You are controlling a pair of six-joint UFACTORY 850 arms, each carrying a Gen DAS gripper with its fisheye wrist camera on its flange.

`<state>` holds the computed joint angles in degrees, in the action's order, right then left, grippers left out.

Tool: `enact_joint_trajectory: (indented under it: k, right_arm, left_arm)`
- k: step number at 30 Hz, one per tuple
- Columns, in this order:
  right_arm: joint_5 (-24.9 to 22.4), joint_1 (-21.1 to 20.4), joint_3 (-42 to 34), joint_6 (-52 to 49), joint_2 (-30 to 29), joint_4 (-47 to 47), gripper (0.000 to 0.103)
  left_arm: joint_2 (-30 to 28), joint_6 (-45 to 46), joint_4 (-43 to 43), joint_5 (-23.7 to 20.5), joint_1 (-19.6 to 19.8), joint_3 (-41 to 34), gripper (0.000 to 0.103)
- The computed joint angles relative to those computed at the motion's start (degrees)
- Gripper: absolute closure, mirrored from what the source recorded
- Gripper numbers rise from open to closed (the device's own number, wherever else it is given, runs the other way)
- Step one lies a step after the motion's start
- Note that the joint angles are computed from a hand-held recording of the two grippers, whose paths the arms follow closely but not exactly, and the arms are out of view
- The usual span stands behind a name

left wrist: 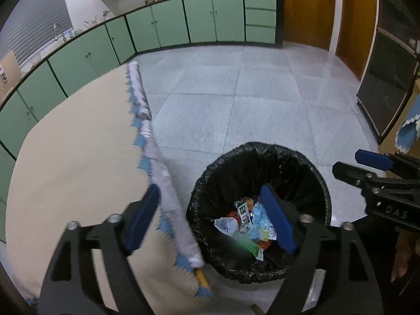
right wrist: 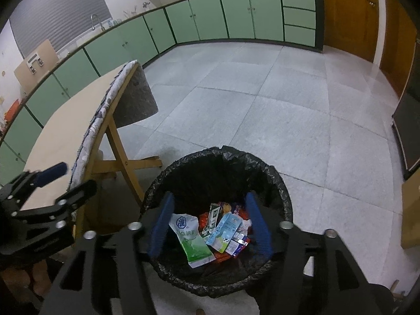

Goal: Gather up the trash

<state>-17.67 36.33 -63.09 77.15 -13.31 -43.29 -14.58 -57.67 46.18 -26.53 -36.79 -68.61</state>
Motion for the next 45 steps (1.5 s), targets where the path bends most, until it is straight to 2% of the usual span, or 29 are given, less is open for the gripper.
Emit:
enact_joint_trajectory:
  k: [1,7,11,14,17,21,24,27,29,36,40,45]
  right_arm:
    - [-0.89,0.47,-0.12,1.2,0.26,-1.15,0.031]
    - [-5.98,3.9,-0.96,6.72,2.44,-7.34,0.017]
    - [-11.37,7.16,-2.17,10.34,4.0,-12.6,0.008]
    - [-18.21,10.47,-3.5,15.29,5.23,-17.85,0.006]
    - [-29.22,14.35,-7.34,17.67,4.8,-19.21,0.006]
    - [-38.09,18.06,-12.13,16.38,4.26,-19.23,0.006]
    - [-41.03,20.68,-13.62,15.99,5.45,-20.52,0.006]
    - [-43.59,23.07,-14.85,15.62,6.5,-22.07,0.006]
    - [-47.0,25.2,-15.64,15.25,6.87,-24.66,0.006]
    - [-57.2,31.84,-16.87,17.78,8.24,-33.04,0.006]
    - [-60.61,34.63,-16.95,20.28,9.65,-36.13,0.006]
    - [-63.38,36.69,-17.56,22.69,10.94,-37.37,0.006]
  left_arm:
    - [1.04,-1.03,0.72,0.22,0.0,0.81,0.013]
    - [8.46,-4.7,1.73,0.37,0.42,5.35,0.01]
    - [13.93,-9.1,5.27,-0.7,-0.21,8.35,0.008]
    - [18.57,-16.09,11.51,-5.18,-1.68,10.43,0.006]
    - [23.69,-20.84,14.73,-9.35,-3.02,12.03,0.006]
    - [30.16,-27.79,18.81,-15.65,-5.39,13.81,0.006]
    - [33.57,-30.42,20.13,-23.53,-8.91,13.27,0.006]
    - [36.33,-28.83,18.83,-24.54,-10.29,12.67,0.006]
    - [37.85,-28.58,19.83,-28.03,-12.68,12.11,0.006]
    - [41.06,-28.0,22.1,-34.98,-19.61,10.4,0.006]
    - [41.23,-28.79,25.03,-42.77,-24.91,8.47,0.006]
    - [38.91,-30.72,28.84,-55.91,-30.66,4.72,0.006]
